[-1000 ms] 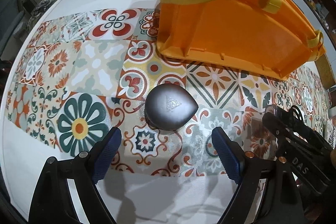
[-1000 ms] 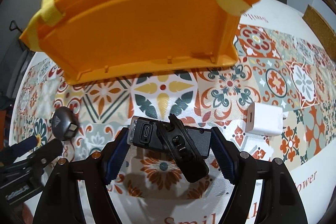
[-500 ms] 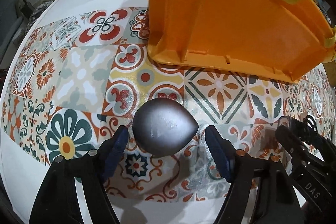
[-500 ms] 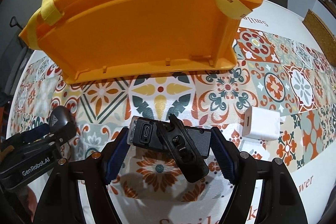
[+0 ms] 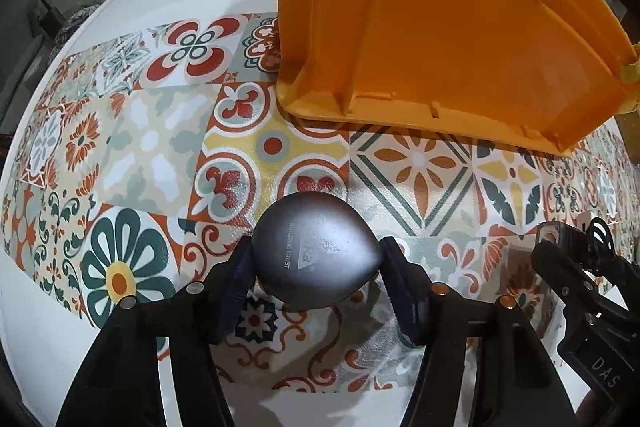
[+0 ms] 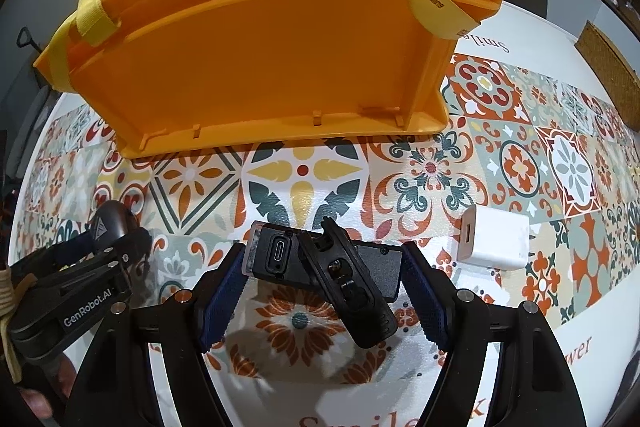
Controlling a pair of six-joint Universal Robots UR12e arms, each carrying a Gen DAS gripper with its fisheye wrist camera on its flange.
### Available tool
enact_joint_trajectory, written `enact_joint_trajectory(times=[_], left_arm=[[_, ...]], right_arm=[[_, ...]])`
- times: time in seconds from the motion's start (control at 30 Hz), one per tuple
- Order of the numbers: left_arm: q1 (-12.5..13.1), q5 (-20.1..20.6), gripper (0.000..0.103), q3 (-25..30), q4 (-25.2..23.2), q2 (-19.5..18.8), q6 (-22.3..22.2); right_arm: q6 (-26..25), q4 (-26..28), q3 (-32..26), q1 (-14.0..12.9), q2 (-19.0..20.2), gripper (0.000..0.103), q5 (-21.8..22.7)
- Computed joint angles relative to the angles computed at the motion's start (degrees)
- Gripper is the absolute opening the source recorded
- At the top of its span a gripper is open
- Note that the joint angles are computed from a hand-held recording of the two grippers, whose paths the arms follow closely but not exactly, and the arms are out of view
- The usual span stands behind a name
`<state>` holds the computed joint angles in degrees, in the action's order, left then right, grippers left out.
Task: Organize rigid objects
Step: 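Grasp the grey teardrop speaker with the left tool while the right tool holds the mount, then carry the speaker and mount over the orange crate with both tools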
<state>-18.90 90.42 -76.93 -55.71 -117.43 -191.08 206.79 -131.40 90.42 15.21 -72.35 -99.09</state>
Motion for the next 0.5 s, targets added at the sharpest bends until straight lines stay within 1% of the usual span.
enact_joint_trajectory(times=[0.17, 0.5], left_arm=[[0.2, -1.25, 0.062, -1.38, 0.53, 1.56, -0.54], [-0.36, -0.81, 0.062, -2.87, 2.95, 4.34, 0.41]], right_arm=[[-0.19, -0.34, 0.19, 0.22, -0.51, 0.076, -0.05], [-0.99, -1.38, 0.63, 0.4, -2.02, 0.076, 0.11]])
